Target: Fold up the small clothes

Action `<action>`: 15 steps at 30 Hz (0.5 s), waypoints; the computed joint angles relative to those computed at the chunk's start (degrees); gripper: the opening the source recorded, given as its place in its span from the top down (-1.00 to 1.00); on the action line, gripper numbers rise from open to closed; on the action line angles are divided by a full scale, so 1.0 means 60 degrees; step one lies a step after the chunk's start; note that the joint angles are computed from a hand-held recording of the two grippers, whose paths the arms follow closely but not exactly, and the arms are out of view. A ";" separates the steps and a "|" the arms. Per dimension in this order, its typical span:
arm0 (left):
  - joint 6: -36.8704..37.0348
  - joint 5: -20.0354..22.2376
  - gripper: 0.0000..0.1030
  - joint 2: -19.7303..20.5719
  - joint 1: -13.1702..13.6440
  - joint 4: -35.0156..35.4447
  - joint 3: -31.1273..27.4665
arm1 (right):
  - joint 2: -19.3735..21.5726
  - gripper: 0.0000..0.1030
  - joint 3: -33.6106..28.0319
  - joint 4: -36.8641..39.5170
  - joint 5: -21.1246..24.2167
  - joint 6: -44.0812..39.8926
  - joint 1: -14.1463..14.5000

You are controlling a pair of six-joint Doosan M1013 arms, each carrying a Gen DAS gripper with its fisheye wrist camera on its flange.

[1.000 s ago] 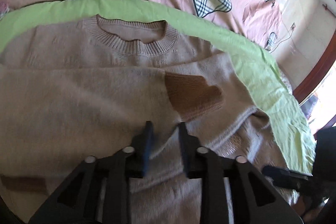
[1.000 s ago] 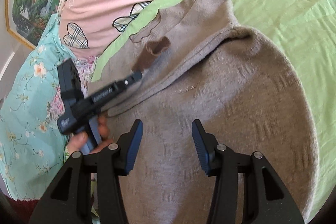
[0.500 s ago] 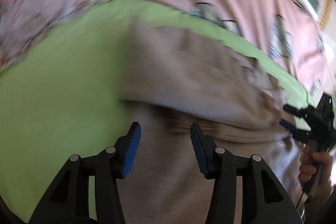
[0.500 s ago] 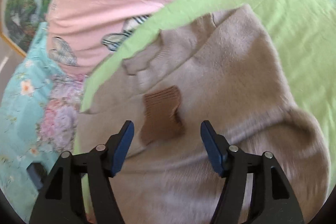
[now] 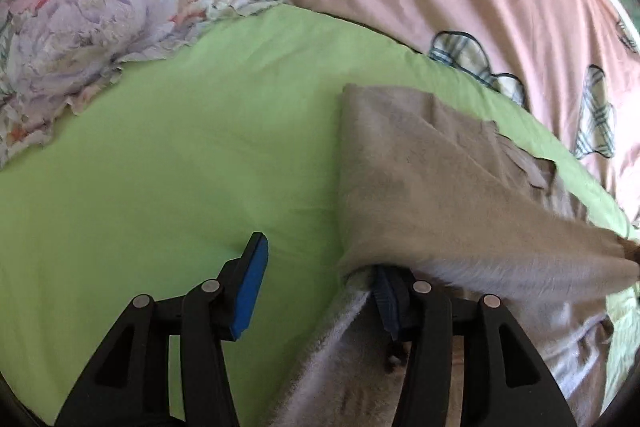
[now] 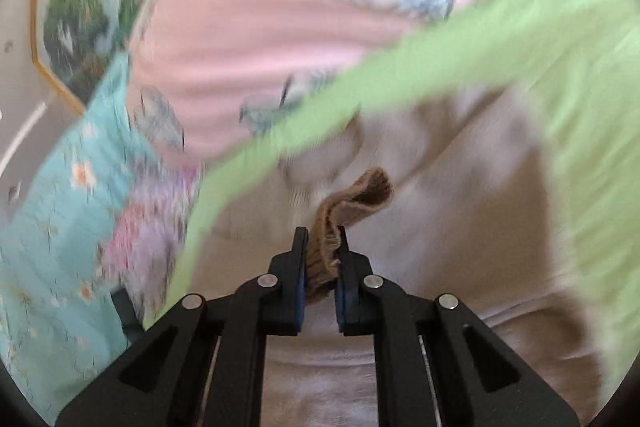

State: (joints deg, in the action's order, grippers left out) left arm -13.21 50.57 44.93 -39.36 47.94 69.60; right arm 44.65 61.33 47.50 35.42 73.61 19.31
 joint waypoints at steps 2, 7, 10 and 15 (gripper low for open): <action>0.0053 0.0357 0.01 0.0076 -0.0074 -0.0086 -0.0100 | 0.0164 0.76 -0.0175 -0.0522 0.0575 0.0545 -0.0174; -0.1437 0.0596 0.02 -0.0165 -0.0272 0.0659 0.0365 | 0.0306 0.76 -0.0058 -0.0941 0.1176 0.0399 -0.0170; -0.1554 0.0276 0.02 -0.0245 -0.0207 0.0506 0.0552 | 0.0197 0.76 0.0174 0.0016 0.0701 -0.0511 -0.0193; -0.1463 0.0022 0.01 -0.0264 -0.0184 0.0295 0.0615 | 0.0271 0.76 -0.0064 -0.1793 0.0564 0.0011 -0.0027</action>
